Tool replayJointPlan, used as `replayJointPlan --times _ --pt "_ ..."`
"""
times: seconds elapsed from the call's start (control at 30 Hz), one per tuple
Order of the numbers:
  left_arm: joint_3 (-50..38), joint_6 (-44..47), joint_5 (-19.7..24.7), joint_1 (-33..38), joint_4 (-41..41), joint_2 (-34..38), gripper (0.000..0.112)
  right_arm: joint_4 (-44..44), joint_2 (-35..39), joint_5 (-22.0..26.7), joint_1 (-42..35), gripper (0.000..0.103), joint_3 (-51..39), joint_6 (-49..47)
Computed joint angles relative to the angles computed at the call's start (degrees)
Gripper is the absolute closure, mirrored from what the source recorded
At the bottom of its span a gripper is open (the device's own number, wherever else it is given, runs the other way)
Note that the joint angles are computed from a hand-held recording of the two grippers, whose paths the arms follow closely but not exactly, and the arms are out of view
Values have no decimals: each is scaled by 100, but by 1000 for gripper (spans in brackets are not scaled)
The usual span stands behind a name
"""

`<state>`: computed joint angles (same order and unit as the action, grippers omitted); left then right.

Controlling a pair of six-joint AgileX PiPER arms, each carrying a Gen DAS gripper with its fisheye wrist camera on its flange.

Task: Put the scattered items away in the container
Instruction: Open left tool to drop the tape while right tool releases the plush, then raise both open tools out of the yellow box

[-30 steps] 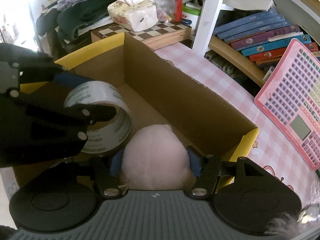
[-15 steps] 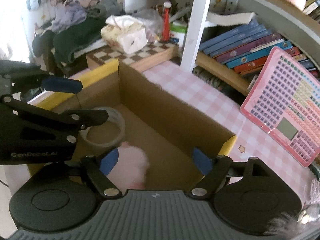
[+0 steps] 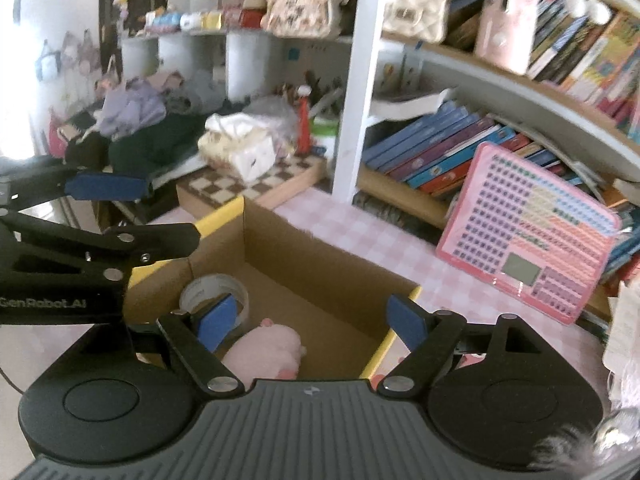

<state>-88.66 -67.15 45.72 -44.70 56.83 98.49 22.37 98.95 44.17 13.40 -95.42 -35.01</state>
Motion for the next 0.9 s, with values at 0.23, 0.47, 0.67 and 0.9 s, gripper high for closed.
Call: replayJointPlan --times 0.23,0.47,0.67,0.9 --pt "683 -326 370 -581 436 -674 32 -19 -1211 -485 -45 19 1239 261" --pt "1332 -667 620 -1075 396 -1156 32 -372 -2146 -867 15 18 2220 871" --pt "1802 -1013 812 -1476 402 -1455 32 -1065 -2749 -1183 248 18 2970 1786" --pt "2181 -1091 947 -1714 452 -1721 32 -1935 -3194 -1165 606 18 3486 3089"
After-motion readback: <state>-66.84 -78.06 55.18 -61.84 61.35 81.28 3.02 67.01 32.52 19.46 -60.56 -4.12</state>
